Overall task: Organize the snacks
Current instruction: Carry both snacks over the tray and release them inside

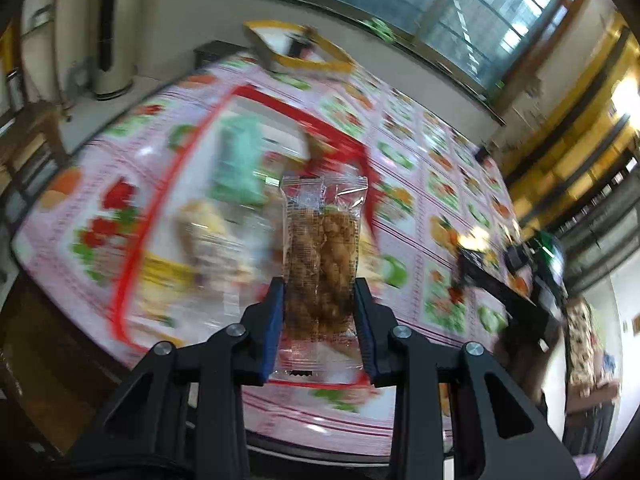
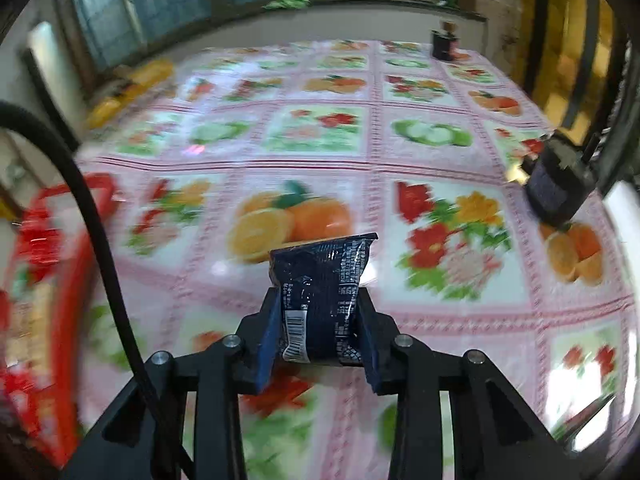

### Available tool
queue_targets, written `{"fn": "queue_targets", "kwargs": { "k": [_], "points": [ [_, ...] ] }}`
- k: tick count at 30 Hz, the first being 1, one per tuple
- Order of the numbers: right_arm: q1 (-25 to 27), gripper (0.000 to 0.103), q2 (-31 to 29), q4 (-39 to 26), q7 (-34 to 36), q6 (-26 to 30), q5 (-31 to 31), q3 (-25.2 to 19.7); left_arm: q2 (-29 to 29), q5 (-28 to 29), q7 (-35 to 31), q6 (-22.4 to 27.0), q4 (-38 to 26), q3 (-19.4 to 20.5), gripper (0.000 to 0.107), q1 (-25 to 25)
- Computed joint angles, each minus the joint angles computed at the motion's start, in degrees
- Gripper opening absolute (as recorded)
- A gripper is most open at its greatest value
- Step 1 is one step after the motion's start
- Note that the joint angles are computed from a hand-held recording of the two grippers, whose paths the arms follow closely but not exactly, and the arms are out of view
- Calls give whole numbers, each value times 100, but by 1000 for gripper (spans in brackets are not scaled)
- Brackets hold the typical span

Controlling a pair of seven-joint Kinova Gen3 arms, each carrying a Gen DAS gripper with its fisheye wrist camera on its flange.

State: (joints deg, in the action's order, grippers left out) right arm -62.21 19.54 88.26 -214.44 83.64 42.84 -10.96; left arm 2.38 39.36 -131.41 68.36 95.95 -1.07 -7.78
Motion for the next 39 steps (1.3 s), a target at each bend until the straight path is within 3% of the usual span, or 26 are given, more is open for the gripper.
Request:
{"fn": "queue_targets", "kwargs": {
  "k": [4,7,13,19,25,29,39],
  "points": [
    [-377,35,106,-262,-105,-31,414,78,163,-50,73,-129,-133,-94,35,-167],
    [-488,35,47,-238,-303,-579,1005,-30,213,-65,63,-214,-134,-112,35,-282],
    [-498,35,364,-998,693,-1280,1396,96,398,-90,24,-74,-241,-40,35,-409],
    [-225,35,802,-1781,1872,-2169,860,525,468,-131,-208,-85,-250,71,35,-379],
    [237,35,1442,-2940,3159,-2168,338,499,576,-231,-330,-85,-284,165,35,-269],
    [310,35,1649,-3307,3681,-2273,-89,759,705,-306,-280,-75,-353,220,35,-212],
    [202,35,2073,-4033,4326,-1894,-800,1360,228,-855,-149,-1365,234,307,35,269]
  ]
}}
